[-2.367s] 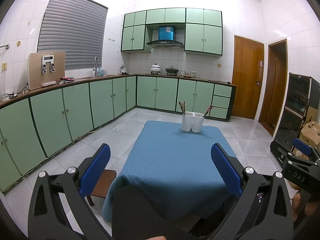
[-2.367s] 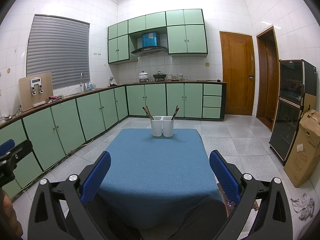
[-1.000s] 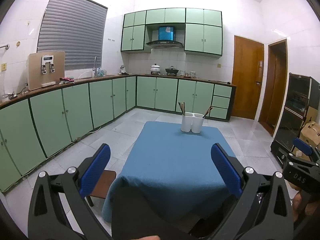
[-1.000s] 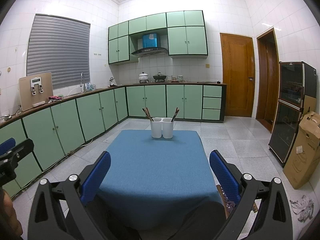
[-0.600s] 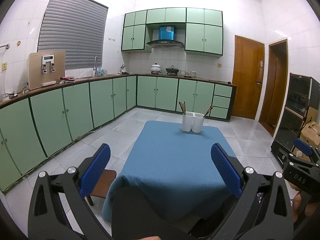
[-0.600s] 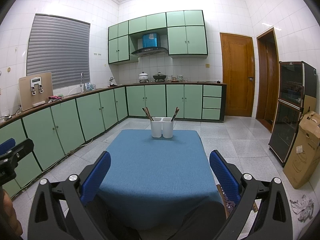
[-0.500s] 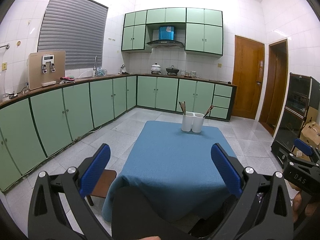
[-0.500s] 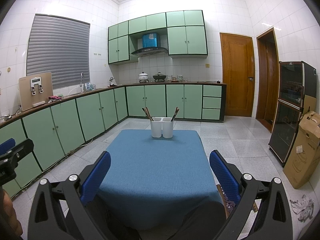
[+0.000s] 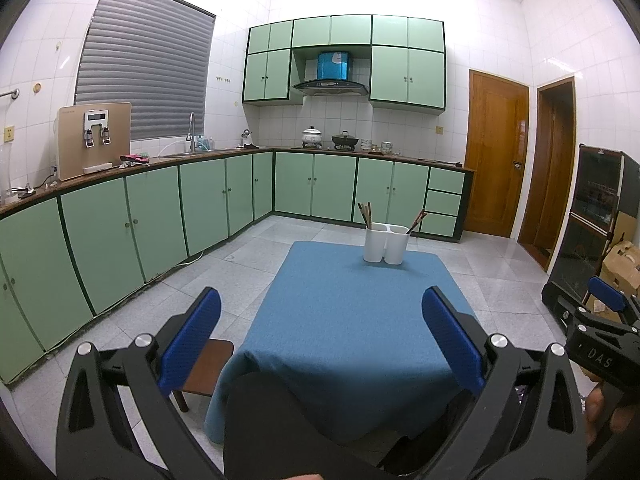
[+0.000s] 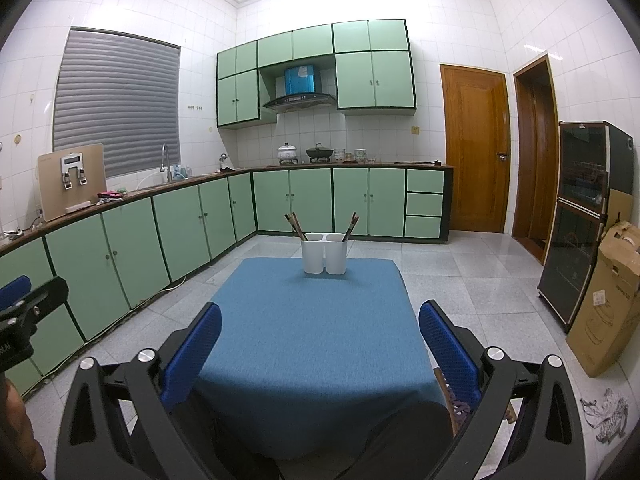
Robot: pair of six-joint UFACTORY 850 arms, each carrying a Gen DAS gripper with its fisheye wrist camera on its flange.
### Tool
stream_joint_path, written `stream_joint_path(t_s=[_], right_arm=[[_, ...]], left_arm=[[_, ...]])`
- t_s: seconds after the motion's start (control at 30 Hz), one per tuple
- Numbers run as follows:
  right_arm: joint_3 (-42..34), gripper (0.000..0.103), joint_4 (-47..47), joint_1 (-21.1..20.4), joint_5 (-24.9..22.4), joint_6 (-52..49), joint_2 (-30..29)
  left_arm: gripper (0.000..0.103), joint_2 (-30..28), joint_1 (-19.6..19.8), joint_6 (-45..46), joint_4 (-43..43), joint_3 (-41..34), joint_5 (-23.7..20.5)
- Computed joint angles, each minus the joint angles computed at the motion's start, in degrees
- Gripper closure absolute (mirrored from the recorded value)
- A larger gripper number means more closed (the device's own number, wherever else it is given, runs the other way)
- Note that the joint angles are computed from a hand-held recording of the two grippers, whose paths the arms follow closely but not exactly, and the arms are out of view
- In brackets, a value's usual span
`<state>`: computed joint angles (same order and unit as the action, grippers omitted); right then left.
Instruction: Organize utensils
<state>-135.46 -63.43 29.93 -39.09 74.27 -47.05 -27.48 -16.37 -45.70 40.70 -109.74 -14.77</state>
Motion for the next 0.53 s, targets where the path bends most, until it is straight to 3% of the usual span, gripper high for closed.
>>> stream_joint_path(t_s=[0.13,0.23,0.33,0.53], right_arm=[[0.45,0.006,0.17,0.02,-0.01,-0.01,0.26],[0.85,0.006,-0.1,0.03,-0.01,0.29,0.52],[0.91,0.006,-0.01,0.01,0.05,0.26,0.51],[1.24,0.006,-0.06,-0.05,0.24,0.32,0.74]], left_arm=[[0.005,0.55,-0.43,-5.86,7.64,1.22,-0.02],[0.005,0.6,-0.75,-3.82,5.87,1.27,0.2],[0.005,0.61,-0.25,2.27,-1.38,0.8,0.38],[0.005,0.95,0.05,0.54,-0.08,1.26,0.64]])
